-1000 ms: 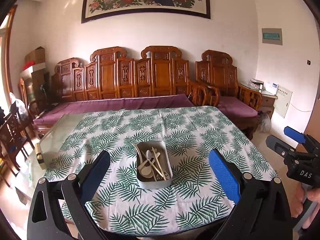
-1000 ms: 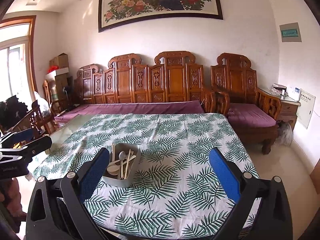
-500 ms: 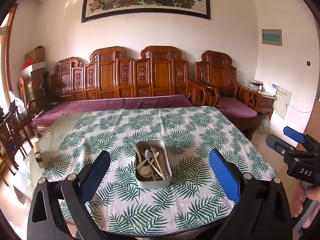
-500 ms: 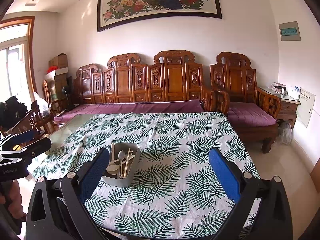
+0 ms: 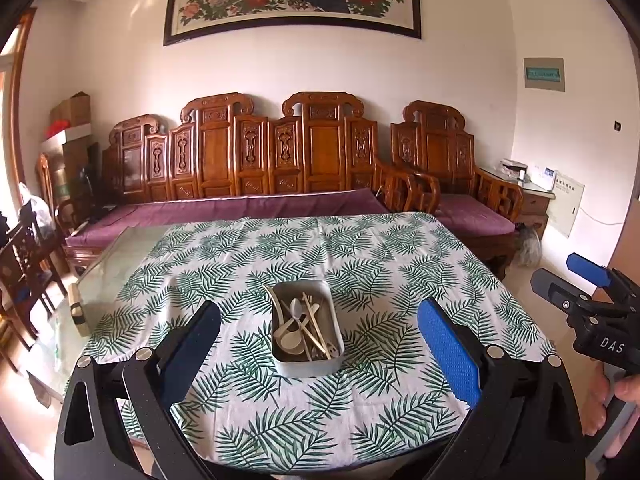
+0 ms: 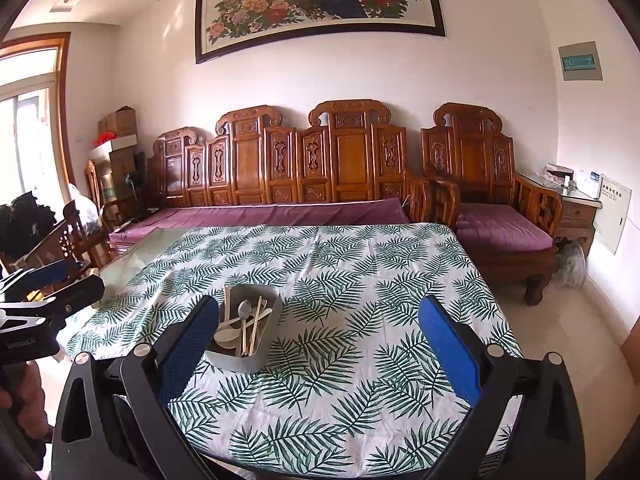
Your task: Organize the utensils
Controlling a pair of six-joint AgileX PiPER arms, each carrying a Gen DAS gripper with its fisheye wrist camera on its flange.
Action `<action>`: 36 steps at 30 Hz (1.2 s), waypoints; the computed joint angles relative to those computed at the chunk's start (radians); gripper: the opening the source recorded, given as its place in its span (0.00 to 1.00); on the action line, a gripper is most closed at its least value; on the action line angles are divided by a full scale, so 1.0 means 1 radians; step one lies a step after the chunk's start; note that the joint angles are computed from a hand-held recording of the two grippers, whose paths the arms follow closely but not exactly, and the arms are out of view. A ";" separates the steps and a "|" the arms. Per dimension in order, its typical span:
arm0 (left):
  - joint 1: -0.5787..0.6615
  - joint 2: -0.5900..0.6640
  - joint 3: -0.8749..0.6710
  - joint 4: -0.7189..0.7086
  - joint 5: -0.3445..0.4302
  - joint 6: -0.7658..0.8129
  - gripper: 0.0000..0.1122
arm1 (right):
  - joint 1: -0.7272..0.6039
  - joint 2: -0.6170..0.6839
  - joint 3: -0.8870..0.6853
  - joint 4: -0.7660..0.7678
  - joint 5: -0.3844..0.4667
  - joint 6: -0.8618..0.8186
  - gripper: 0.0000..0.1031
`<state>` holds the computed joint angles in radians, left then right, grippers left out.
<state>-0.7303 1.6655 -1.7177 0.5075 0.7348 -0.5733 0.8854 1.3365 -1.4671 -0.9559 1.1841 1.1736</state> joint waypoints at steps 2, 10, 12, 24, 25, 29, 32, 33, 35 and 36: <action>-0.001 0.001 -0.002 -0.002 0.002 0.000 0.85 | 0.000 0.001 -0.001 0.000 0.000 -0.001 0.97; -0.001 0.000 0.003 0.000 -0.003 0.000 0.85 | -0.001 0.000 0.000 0.000 -0.001 -0.001 0.97; -0.003 0.000 0.003 0.002 -0.002 -0.003 0.85 | 0.001 -0.002 0.002 -0.002 0.000 0.002 0.97; -0.013 -0.007 0.014 0.021 -0.003 -0.024 0.85 | 0.007 0.005 -0.002 -0.002 0.001 0.007 0.97; -0.013 -0.007 0.014 0.021 -0.003 -0.024 0.85 | 0.006 0.005 -0.001 0.000 0.000 0.006 0.97; -0.013 -0.009 0.017 0.020 -0.006 -0.025 0.85 | 0.008 0.008 -0.004 -0.001 0.001 0.010 0.97; -0.013 -0.010 0.018 0.019 -0.005 -0.024 0.85 | 0.010 0.010 -0.005 -0.002 0.002 0.010 0.97; -0.012 -0.010 0.018 0.016 -0.006 -0.021 0.85 | 0.010 0.009 -0.004 -0.002 0.002 0.011 0.97; -0.012 -0.010 0.018 0.017 -0.006 -0.023 0.85 | 0.006 0.008 -0.004 0.000 -0.001 0.007 0.97; -0.012 -0.010 0.018 0.017 -0.006 -0.023 0.85 | 0.008 0.009 -0.005 -0.001 0.001 0.008 0.97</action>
